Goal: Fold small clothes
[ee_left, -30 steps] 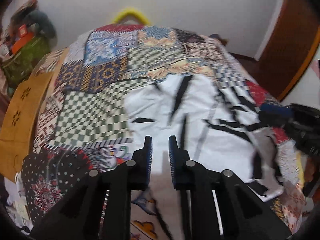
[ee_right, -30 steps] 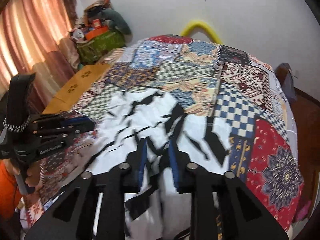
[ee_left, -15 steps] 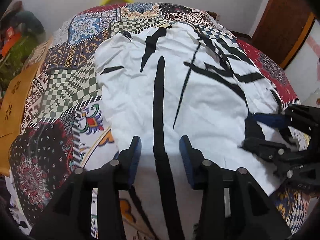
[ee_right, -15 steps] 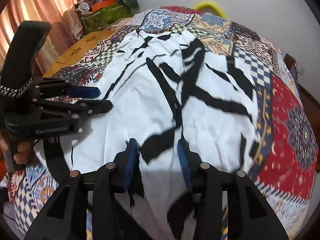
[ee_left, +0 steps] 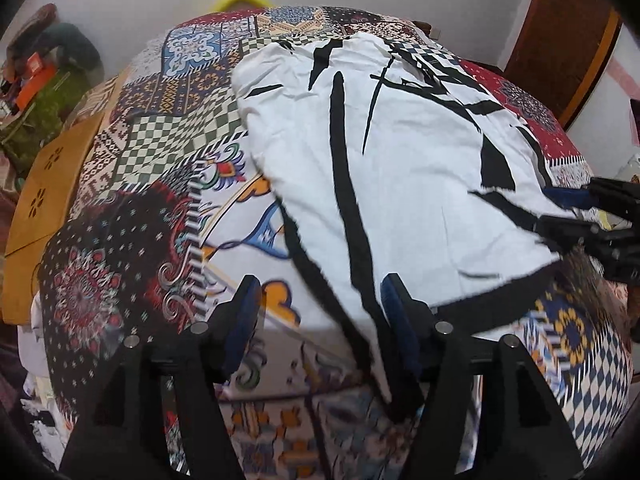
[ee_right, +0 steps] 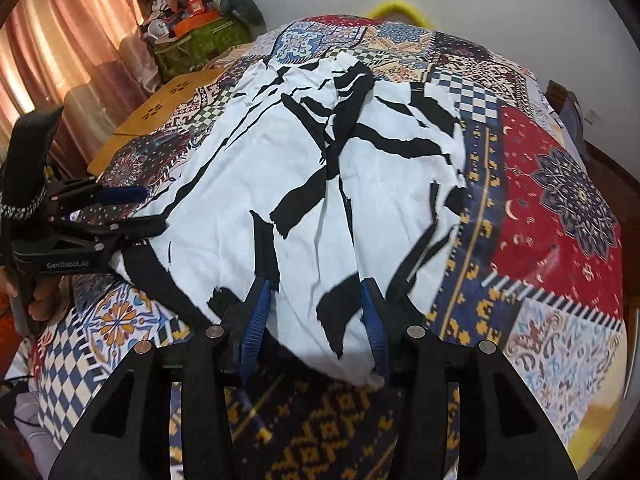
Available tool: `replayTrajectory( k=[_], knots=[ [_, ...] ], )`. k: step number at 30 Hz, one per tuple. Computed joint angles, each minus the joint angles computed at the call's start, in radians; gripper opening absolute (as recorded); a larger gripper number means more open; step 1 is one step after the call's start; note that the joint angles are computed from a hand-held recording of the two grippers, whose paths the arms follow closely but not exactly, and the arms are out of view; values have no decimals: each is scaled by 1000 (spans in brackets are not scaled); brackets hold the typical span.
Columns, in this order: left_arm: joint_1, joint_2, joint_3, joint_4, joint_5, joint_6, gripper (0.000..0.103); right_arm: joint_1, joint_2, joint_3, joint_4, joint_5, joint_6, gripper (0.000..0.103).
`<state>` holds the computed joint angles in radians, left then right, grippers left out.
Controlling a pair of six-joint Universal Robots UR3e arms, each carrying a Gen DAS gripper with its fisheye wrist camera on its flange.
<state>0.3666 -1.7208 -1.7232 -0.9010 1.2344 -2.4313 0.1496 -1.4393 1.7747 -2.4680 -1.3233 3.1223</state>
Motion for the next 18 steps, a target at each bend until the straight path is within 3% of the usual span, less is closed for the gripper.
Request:
replayTrajectory(
  k=[4,6,8,13,18],
  knots=[
    [22,44,-16,-10,-9,28,63,-22,-43,26,-6,16,21,53],
    [36,43,21,-38,-27,15,63,-35,-69,52,-52,1,41,65],
    [42,20,75,-44,-35,-20,63,-53,-84,62,-78,-4,55,67],
    [35,-106,246,-81,-45,-122,68,-122,-57,24,-70,33,86,72],
    [0,-318,494,-223,-36,-219,68,-177,53,-47,-43,97,108,80]
  ],
)
